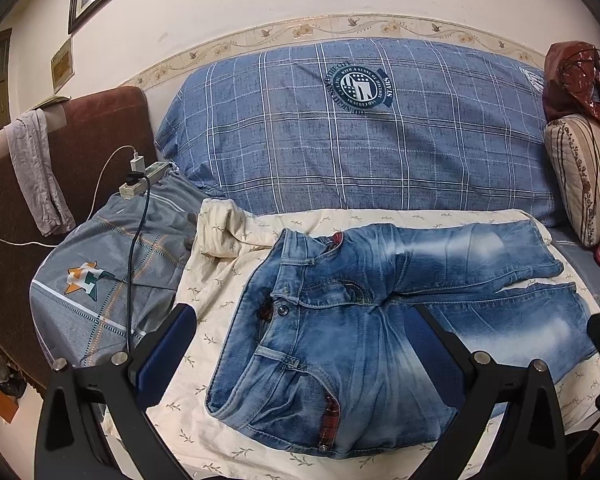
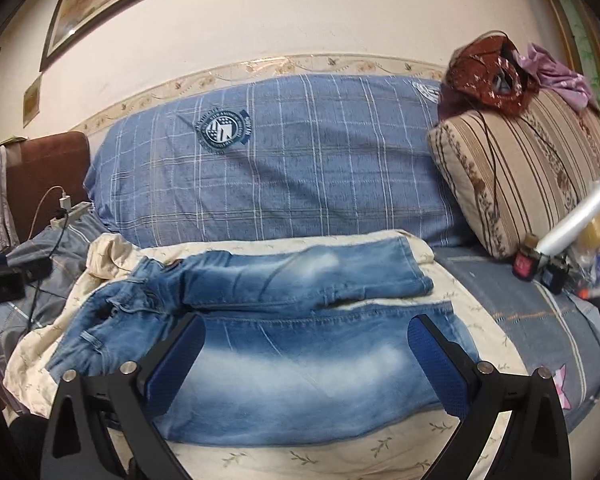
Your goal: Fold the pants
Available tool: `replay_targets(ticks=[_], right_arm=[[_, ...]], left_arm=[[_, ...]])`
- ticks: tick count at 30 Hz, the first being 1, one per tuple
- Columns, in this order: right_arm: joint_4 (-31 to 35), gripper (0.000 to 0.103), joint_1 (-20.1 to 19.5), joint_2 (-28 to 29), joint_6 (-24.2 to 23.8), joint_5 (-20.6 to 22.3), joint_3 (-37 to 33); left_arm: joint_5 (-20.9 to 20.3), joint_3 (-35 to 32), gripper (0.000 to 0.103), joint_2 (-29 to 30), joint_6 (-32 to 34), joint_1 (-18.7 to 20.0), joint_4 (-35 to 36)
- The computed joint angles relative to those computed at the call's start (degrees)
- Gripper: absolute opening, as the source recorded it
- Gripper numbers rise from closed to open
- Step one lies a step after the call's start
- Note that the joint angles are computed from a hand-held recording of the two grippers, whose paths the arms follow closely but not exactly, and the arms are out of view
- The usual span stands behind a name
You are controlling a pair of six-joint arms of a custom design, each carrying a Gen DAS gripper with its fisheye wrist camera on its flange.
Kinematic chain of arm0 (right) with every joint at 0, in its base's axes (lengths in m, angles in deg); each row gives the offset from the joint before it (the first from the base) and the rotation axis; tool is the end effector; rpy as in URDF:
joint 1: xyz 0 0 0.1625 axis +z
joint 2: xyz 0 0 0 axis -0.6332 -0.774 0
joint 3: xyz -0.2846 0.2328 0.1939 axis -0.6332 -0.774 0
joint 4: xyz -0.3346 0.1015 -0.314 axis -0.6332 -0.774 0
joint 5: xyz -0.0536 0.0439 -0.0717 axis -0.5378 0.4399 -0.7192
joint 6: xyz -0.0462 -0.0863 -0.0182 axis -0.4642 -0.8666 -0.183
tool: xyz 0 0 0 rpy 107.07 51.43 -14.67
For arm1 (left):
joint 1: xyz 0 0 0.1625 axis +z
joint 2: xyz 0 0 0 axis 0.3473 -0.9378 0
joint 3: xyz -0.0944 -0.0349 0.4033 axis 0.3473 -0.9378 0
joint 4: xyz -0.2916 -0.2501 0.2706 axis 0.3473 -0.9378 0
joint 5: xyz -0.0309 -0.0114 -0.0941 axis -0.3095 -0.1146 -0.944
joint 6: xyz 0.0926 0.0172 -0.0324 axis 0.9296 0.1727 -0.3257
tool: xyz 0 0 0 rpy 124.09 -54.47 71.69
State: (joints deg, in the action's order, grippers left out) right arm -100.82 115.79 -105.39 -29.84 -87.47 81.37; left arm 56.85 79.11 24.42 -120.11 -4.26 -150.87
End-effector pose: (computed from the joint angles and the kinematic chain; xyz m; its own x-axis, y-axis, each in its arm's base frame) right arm 0.0492 -0.2721 0.3893 -0.7211 0.2182 0.6575 -0.5369 0.4239 -0.7294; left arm -0.4306 -0.3573 -0.0021 -0.6166 0.0490 -0.7857 0.6737 0.5492 -0.4944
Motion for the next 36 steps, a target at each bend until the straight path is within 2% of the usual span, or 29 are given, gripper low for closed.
replay_targets(ticks=[2,6,14,24,29,32,36], right_arm=[[-1.8,0.103,2.8,2.1,-0.5,-2.7,-0.6],[-3.6,0.103,5.5,4.6,-1.1,-5.3,-1.3],[-4.3,0.103,6.4,6.5,-1.2,-6.4,-2.1],[-3.3,0.103,4.8,7.8,-0.7,-5.9,-3.2],[-2.1,0.103,3.6,9.2,0.0,-5.6,-5.1],[0.4,0.103,2.1,10.0,0.5,-5.1,-7.3],[8.7,0.103,-2.7,10.8,0.6,-2.7,-13.0]], left_arm=[[0.0,0.0,0.103,0.1,0.2,0.2,-0.3],[-0.3,-0.3,0.103,0.6,0.9,0.6,-1.1],[-0.7,-0.8,0.103,1.6,2.1,1.3,-2.6],[-0.9,-1.8,0.103,2.8,3.7,2.5,-3.9],[-0.9,-3.1,0.103,4.1,6.7,4.2,-6.4],[-2.9,-4.7,0.103,5.1,11.6,6.4,-9.6],[-6.7,-8.7,0.103,6.3,17.9,11.6,-12.2]])
